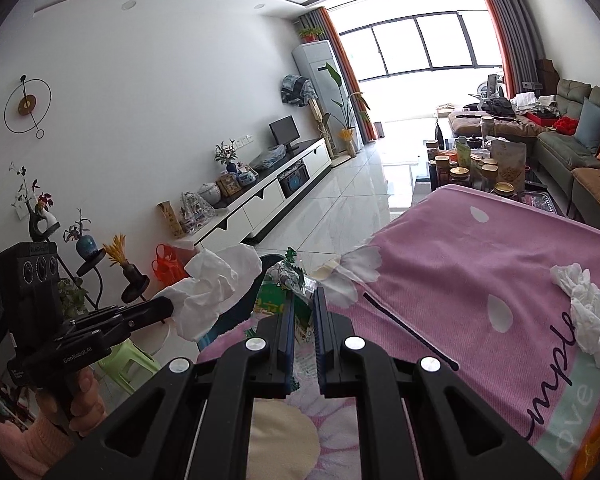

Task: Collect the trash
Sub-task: 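Carry the tissue with the left tool while the right tool carries the wrapper to the bin, then open the left tool over the bin while the right tool releases the wrapper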

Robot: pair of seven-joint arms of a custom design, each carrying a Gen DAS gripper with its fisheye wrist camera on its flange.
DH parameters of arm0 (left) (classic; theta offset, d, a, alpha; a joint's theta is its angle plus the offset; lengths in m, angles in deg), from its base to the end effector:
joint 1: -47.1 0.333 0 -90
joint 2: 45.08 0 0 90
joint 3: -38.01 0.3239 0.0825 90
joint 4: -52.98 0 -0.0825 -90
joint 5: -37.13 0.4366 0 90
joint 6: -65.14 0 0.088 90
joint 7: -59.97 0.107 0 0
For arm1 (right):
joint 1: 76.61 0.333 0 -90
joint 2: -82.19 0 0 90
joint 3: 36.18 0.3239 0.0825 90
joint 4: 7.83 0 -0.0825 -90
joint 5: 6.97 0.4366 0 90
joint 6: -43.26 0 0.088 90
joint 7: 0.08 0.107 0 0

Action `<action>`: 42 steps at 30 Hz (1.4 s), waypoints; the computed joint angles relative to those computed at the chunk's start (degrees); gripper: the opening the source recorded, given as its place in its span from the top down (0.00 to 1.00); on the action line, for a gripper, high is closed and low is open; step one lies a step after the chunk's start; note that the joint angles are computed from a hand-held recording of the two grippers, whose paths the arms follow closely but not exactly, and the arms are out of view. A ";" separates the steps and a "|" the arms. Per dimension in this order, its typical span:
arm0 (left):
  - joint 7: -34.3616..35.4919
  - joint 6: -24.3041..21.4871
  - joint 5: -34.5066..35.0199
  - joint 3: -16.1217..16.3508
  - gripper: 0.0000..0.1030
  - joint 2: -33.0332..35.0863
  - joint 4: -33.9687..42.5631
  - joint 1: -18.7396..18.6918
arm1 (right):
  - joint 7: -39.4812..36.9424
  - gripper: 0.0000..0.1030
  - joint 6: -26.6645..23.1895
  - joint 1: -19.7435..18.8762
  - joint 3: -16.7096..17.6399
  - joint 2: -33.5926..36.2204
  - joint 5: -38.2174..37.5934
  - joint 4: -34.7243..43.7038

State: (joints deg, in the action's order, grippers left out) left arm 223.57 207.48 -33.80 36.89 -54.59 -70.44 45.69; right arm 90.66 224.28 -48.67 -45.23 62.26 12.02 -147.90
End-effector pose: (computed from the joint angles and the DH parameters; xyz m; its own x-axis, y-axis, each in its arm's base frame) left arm 0.5872 -0.0223 0.5097 -0.5633 -0.7869 0.2521 -0.5497 0.1291 -0.8254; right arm 0.5045 0.1354 0.5344 0.1466 -0.9284 -0.3414 -0.5610 0.2063 -0.8017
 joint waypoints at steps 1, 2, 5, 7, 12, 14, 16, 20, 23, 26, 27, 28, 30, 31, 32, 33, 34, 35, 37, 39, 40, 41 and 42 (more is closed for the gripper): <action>-0.40 0.49 0.08 0.07 0.97 0.17 0.14 0.17 | -0.73 0.93 -0.09 1.48 -1.18 0.71 0.45 0.82; -0.81 0.93 0.14 0.16 0.97 0.38 0.30 0.36 | -1.54 0.93 -0.16 2.77 -2.13 1.44 1.00 1.66; -2.05 2.13 0.43 0.32 0.97 0.98 0.76 0.99 | -5.17 0.93 -0.80 6.83 -5.21 3.71 4.03 4.44; -2.65 2.64 0.57 0.46 0.97 1.34 1.03 1.42 | -7.96 0.93 -1.35 8.79 -6.52 4.96 6.69 6.10; -4.77 3.51 1.47 0.53 0.97 3.31 2.47 2.71 | -14.05 0.93 -3.14 10.89 -7.36 8.83 13.32 10.76; -5.60 4.08 1.95 0.29 0.97 4.23 3.14 3.20 | -16.63 0.93 -4.13 11.17 -7.34 10.36 16.35 12.62; -6.18 4.52 2.46 0.10 0.97 5.03 3.59 3.73 | -17.98 0.93 -5.14 10.35 -6.46 12.06 17.99 14.53; -8.14 5.30 4.43 -0.56 0.97 7.09 4.84 4.67 | -19.94 0.93 -7.60 8.45 -4.49 15.40 20.62 18.54; -9.26 6.32 5.61 -1.15 0.97 8.39 5.49 5.27 | -19.31 0.92 -9.22 6.30 -2.43 17.84 19.67 21.15; -11.20 7.52 7.15 -1.85 0.97 9.50 6.03 5.62 | -17.95 0.92 -10.67 4.12 -0.45 20.27 18.14 23.63; -11.91 7.95 7.87 -2.04 0.97 9.92 6.25 5.75 | -17.02 0.92 -11.07 3.41 0.19 20.88 17.04 24.17; -12.76 8.36 8.64 -2.22 0.97 10.36 6.47 5.88 | -16.17 0.92 -11.42 2.72 0.82 21.59 16.29 24.79; -14.20 8.99 9.96 -2.63 0.97 11.40 7.05 6.13 | -14.96 0.92 -12.30 1.35 2.08 23.05 15.53 26.09; -14.94 9.21 10.61 -2.82 0.97 11.82 7.32 6.28 | -14.08 0.92 -12.77 0.66 2.60 23.67 14.76 26.58; -15.61 9.42 11.24 -3.02 0.97 12.27 7.60 6.43 | -13.42 0.92 -13.36 0.00 3.20 24.39 14.19 27.25; -16.30 9.70 11.94 -3.23 0.97 12.76 7.90 6.56 | -12.19 0.92 -13.96 -0.52 3.71 25.20 12.97 28.00; -17.14 10.06 12.78 -3.45 0.97 13.25 8.21 6.67 | -10.83 0.92 -14.46 -1.01 4.14 25.74 11.59 28.50; -17.76 10.27 13.38 -3.71 0.97 13.75 8.54 6.77 | -9.80 0.92 -15.01 -1.53 4.64 26.31 10.50 29.01; -18.92 10.58 14.60 -4.13 0.97 14.62 9.06 7.07 | -7.50 0.92 -16.13 -2.45 5.57 27.31 8.15 30.05; -19.80 10.79 15.43 -4.60 0.97 15.61 9.76 7.39 | -5.69 0.91 -17.05 -3.45 6.54 28.05 6.19 30.86; -20.53 11.10 16.03 -4.82 0.97 16.16 10.15 7.50 | -4.93 0.90 -17.61 -4.01 7.11 28.36 5.55 31.29; -21.42 11.08 16.65 -5.03 0.96 16.72 10.57 7.66 | -3.58 0.88 -18.07 -4.41 7.45 28.67 4.23 31.70; -22.09 10.84 16.97 -5.26 0.96 17.23 10.93 7.89 | -2.31 0.87 -18.14 -4.77 7.84 28.79 2.98 31.80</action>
State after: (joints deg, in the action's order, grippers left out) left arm 201.48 218.32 -16.83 31.63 -37.37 -59.50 53.58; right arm 88.35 206.14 -53.44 -37.39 91.05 15.00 -116.10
